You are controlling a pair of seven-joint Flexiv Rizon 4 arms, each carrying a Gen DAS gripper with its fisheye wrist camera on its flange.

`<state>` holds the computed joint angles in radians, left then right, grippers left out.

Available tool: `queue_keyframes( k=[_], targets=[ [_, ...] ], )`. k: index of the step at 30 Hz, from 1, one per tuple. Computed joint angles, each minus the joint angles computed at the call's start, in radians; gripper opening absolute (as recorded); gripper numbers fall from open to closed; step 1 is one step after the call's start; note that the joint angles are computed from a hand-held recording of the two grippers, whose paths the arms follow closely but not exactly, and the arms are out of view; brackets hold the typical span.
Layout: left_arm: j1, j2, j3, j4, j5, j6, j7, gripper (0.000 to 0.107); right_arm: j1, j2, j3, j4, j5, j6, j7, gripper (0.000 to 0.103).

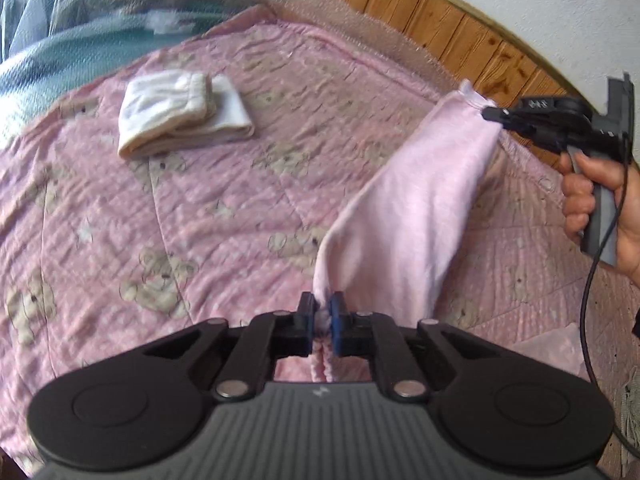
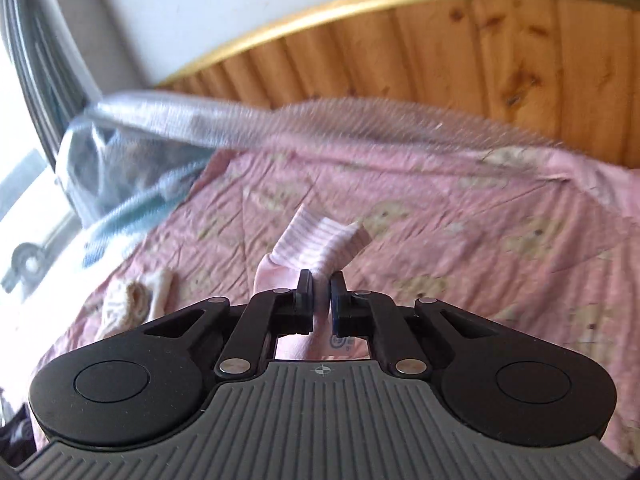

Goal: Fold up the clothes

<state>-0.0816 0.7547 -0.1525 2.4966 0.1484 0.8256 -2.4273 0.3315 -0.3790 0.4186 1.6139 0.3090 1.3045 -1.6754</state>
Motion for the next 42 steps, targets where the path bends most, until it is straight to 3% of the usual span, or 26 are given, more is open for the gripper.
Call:
queue_keyframes(
  k=[3,5,6,7,8,10,12,14,16,20,22,25,26,27,31,34,36,37,42],
  targets=[
    [0.023,-0.084,0.044,-0.041,0.011,0.074,0.097,0.009,0.032,0.1,-0.129,0.123,-0.06,0.102,0.184,0.005],
    [0.048,-0.188,0.065,-0.068,0.01,0.138,0.163,0.011,0.056,0.114,-0.205,0.188,-0.156,0.103,0.317,0.006],
    [0.071,-0.243,0.059,-0.091,0.018,0.128,0.185,0.013,0.062,0.113,-0.234,0.212,-0.201,0.09,0.373,0.007],
    [0.097,-0.298,0.044,-0.122,0.036,0.094,0.198,0.021,0.067,0.11,-0.26,0.233,-0.244,0.075,0.426,0.017],
    [0.117,-0.338,0.026,-0.152,0.063,0.049,0.196,0.02,0.065,0.113,-0.278,0.256,-0.289,0.044,0.46,0.031],
    [0.098,-0.34,0.032,-0.163,0.081,0.01,0.198,0.02,0.048,0.13,-0.296,0.302,-0.38,-0.053,0.486,0.034],
    [0.052,-0.279,0.059,-0.125,0.06,0.027,0.199,0.026,-0.029,0.191,-0.244,0.365,-0.31,-0.044,0.443,0.035],
    [0.004,-0.203,0.067,-0.075,0.016,0.019,0.177,0.041,-0.092,0.286,-0.212,0.452,-0.226,-0.028,0.388,0.053],
    [-0.04,-0.16,0.063,-0.028,-0.036,0.004,0.152,0.042,-0.12,0.374,-0.221,0.552,-0.219,-0.041,0.372,0.053],
    [-0.084,-0.208,0.039,0.026,-0.112,0.056,0.1,0.042,-0.138,0.458,-0.249,0.666,-0.187,-0.116,0.341,0.053],
    [-0.088,-0.24,0.02,0.027,-0.111,0.084,0.077,0.042,-0.14,0.467,-0.254,0.709,-0.209,-0.092,0.344,0.053],
    [-0.076,-0.269,-0.022,-0.001,-0.059,0.065,0.027,0.041,-0.107,0.468,-0.257,0.722,-0.136,-0.061,0.271,0.055],
    [-0.076,-0.275,-0.027,-0.008,-0.046,0.06,0.013,0.024,-0.093,0.47,-0.258,0.718,-0.102,-0.06,0.235,0.052],
    [-0.088,-0.281,-0.014,-0.005,-0.054,0.075,0.013,0.021,-0.082,0.473,-0.256,0.712,-0.089,-0.07,0.213,0.049],
    [-0.117,-0.284,0.012,-0.009,-0.065,0.082,0.034,0.019,-0.057,0.499,-0.246,0.69,-0.082,-0.127,0.209,0.044],
    [-0.118,-0.255,0.019,0.007,-0.07,0.079,0.006,0.018,-0.067,0.502,-0.233,0.72,-0.167,-0.133,0.263,0.044],
    [-0.12,-0.23,0.034,0.025,-0.088,0.096,-0.016,0.018,-0.058,0.51,-0.238,0.73,-0.153,-0.126,0.248,0.007],
    [-0.12,-0.218,0.044,0.031,-0.101,0.106,-0.023,0.018,-0.044,0.519,-0.246,0.719,-0.106,-0.135,0.219,0.003],
    [-0.118,-0.13,0.1,0.02,-0.151,0.118,0.019,0.018,0.002,0.548,-0.256,0.644,-0.023,-0.072,0.157,0.002]
  ],
)
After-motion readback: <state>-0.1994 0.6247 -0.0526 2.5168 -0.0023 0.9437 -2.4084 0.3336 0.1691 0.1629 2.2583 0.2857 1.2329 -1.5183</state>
